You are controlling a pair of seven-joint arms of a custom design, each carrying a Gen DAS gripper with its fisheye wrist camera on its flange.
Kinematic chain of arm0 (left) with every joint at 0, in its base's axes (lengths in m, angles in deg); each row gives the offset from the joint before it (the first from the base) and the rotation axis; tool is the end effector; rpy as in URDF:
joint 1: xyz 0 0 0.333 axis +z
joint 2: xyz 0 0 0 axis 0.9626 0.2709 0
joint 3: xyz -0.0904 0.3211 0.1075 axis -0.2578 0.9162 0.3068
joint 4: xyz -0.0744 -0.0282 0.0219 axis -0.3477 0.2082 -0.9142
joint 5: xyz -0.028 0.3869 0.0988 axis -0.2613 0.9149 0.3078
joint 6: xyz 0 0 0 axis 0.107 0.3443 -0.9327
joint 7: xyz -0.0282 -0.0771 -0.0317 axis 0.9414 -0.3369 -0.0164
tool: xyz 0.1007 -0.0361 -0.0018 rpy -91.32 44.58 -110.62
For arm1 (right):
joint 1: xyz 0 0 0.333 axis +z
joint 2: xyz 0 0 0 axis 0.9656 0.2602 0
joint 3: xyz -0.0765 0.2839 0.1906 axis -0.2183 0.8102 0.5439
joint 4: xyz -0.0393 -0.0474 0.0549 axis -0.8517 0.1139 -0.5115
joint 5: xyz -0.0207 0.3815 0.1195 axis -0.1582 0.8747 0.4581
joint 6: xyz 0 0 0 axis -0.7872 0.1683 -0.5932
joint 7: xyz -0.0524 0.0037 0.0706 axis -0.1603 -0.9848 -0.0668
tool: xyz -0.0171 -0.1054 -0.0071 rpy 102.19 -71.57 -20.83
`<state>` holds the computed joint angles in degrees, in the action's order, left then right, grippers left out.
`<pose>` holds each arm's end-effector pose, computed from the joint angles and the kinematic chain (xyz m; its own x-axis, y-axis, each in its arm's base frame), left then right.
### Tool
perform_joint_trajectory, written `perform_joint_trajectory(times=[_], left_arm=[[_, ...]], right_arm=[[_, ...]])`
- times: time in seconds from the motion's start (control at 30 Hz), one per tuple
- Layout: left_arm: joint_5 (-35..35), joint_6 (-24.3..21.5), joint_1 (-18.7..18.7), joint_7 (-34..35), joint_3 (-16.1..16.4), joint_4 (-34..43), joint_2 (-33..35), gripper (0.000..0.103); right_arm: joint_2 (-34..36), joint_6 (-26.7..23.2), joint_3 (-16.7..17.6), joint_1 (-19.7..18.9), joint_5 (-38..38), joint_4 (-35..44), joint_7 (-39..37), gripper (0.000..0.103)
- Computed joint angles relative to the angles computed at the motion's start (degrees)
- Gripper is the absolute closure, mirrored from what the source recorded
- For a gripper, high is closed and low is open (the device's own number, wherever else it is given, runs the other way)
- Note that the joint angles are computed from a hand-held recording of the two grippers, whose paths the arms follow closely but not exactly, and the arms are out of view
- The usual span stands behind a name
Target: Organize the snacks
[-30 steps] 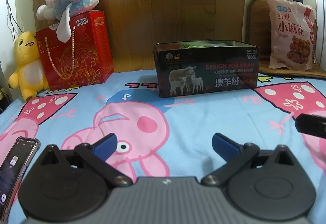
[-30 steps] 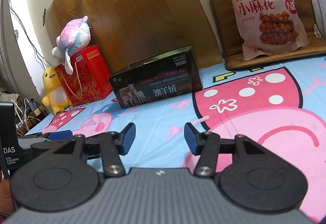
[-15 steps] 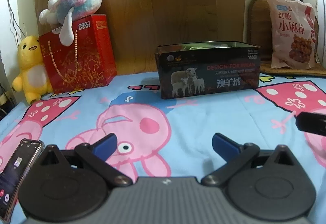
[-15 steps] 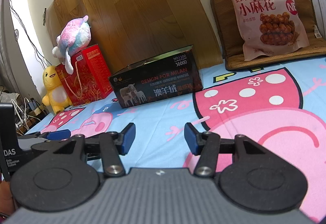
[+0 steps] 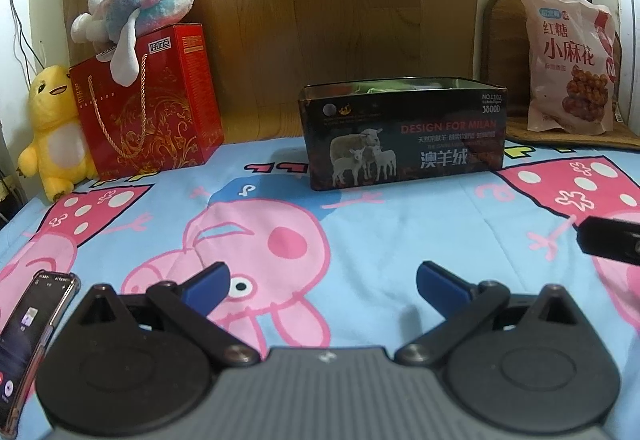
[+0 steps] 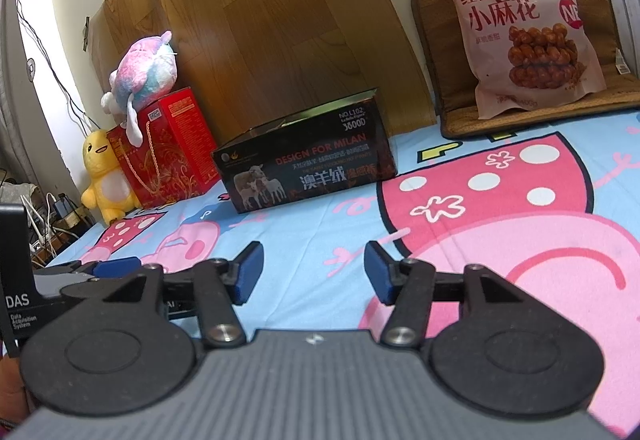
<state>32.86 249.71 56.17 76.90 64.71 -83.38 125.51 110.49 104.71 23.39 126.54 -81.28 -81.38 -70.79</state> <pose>0.7218 -0.3359 0.2672 -0.5438 -0.8344 -0.0896 -0.4103 0.3575 -0.8389 0.6089 0.5217 0.2327 -0.2955 -0.8951 -0.3338 -0.1960 0.3988 -0.8958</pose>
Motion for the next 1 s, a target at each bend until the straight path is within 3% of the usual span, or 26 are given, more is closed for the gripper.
perform_joint_trajectory(times=[0.6,1.0], left_arm=[[0.2,0.1,0.1,-0.1,-0.1,-0.1,0.0,0.0],[-1.5,1.8,-1.8,-0.4,2.3,-0.7,-0.2,0.0]], right_arm=[[0.0,0.1,-0.1,0.0,0.0,0.0,0.0,0.043],[0.0,0.1,0.0,0.0,-0.1,-0.1,0.0,0.043]])
